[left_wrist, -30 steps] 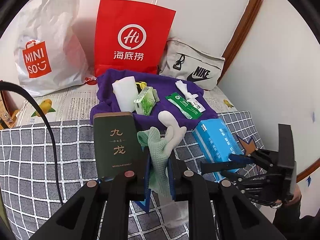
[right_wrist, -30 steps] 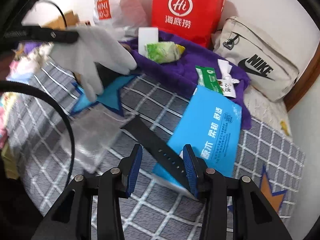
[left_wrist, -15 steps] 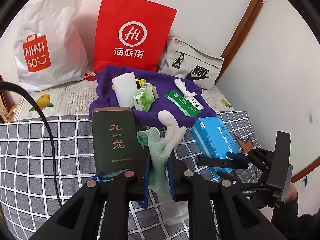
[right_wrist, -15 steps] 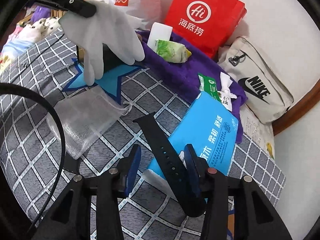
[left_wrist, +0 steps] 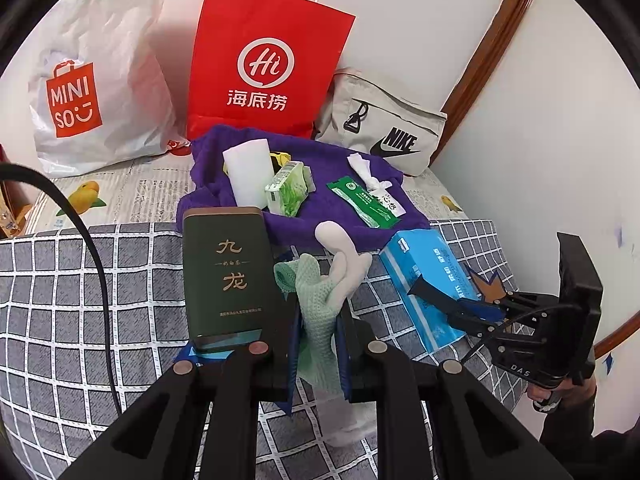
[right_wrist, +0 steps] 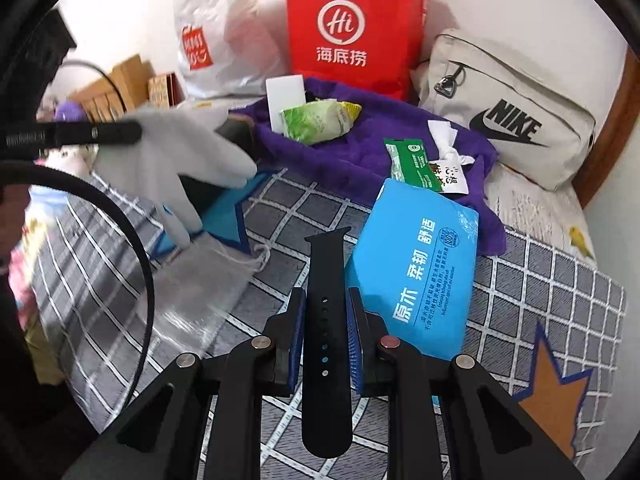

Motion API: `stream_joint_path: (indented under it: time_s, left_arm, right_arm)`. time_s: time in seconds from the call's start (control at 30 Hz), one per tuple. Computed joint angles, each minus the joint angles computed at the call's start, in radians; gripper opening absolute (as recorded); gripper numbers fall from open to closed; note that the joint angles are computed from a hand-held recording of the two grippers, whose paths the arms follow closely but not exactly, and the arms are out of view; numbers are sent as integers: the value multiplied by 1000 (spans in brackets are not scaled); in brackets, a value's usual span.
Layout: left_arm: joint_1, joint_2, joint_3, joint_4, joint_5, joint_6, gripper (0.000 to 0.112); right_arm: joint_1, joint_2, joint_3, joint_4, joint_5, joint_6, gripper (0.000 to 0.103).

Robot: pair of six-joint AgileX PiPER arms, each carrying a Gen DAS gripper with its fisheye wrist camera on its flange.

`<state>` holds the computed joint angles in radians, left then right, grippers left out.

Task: Organize soft objects
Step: 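Carry the strap with the right gripper while the left gripper carries the glove toward the towel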

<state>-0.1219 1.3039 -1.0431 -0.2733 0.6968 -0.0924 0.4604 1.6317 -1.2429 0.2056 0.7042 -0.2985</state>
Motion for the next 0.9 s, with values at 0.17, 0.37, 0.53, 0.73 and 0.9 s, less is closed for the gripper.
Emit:
stream_joint_path:
  time_s: [0.17,0.37,0.53,0.73,0.9]
  left_arm:
    - [-2,10,-15,-12,-5,8,15]
    - [2,39,-75,13,7,1,15]
    - [17,86,-152,38,23,-8,15]
    - [36,169,-273,38,47,6,15]
    - [35,265,-411,47,79,15,15]
  right_arm:
    - [-19,-15,-4,78,12,-52,20]
    - [-44,5,-64,107,30,-68,20]
    - [-80,49,-162,134,54,-77,20]
    - [-120,136,-323,147,91,-68,20]
    - [-140,244,-494,131,137,-39,20]
